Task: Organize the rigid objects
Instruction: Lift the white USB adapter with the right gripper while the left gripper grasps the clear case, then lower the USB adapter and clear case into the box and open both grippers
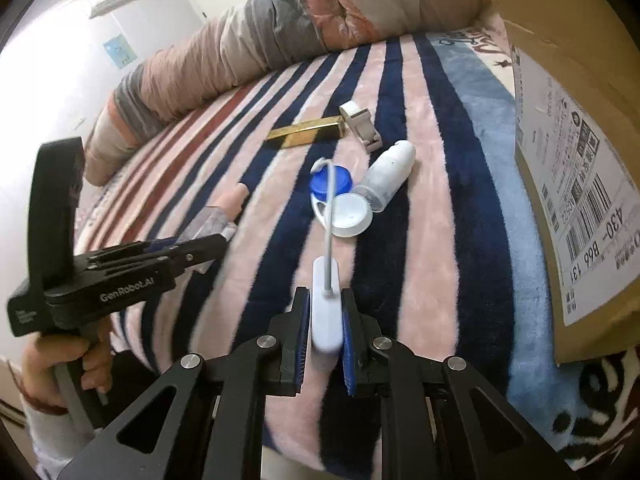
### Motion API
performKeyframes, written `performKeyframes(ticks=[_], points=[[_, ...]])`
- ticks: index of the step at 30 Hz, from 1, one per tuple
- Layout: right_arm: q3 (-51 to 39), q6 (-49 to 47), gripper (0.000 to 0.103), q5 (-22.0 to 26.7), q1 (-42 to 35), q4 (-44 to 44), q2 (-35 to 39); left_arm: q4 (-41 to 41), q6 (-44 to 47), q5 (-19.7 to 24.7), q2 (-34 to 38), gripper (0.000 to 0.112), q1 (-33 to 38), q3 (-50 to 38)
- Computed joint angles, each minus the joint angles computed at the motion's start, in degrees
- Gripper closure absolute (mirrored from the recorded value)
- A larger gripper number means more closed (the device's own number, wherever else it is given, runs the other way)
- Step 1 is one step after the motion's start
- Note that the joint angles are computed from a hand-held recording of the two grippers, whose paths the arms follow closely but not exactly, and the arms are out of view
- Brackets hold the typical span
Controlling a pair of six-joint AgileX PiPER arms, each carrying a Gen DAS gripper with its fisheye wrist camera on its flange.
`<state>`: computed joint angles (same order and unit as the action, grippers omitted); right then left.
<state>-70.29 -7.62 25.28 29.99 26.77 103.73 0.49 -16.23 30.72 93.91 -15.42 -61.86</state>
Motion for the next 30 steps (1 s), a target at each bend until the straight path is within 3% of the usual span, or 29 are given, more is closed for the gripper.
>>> performKeyframes(ticks=[4,9,14,19,24,28,30], points=[[0.4,-0.6,0.095,-1.1,0.2,0.4,0.4,3.0,-3.8,-2.2,1.6,0.084,-1.0,-0.2],[0.5,1.2,0.095,-1.7,1.5,-3.3,-1.8,-0.6,-0.4,-3.0,-0.4,0.084,0.1,0.9],[-1.2,-1.8,0.095,-0.7,3.2,-3.7,-5.7,1.7,-2.2,-2.4,-6.4,0.084,0.0,2.2],[-2.6,-2.2,0.095,-0.9,4.3,-6.1,-11.8,4.8,-4.7,1.0,-13.4,0.084,-2.2,-0.3],[-2.2,0.7,0.095,-1.1,0.6,-11.9,-19.9,6.3,-3.9,4.5,-15.1,0.084,-7.6,-8.7],[0.6,4.8,0.095,-0.1,-5.5,-17.6,-26.2,5.1,-0.8,7.2,-10.8,0.084,-13.1,-19.8],[2.2,2.3,0.095,1.3,-10.5,-15.5,-28.2,4.3,0.9,10.0,-6.0,0.084,-16.1,-27.9]])
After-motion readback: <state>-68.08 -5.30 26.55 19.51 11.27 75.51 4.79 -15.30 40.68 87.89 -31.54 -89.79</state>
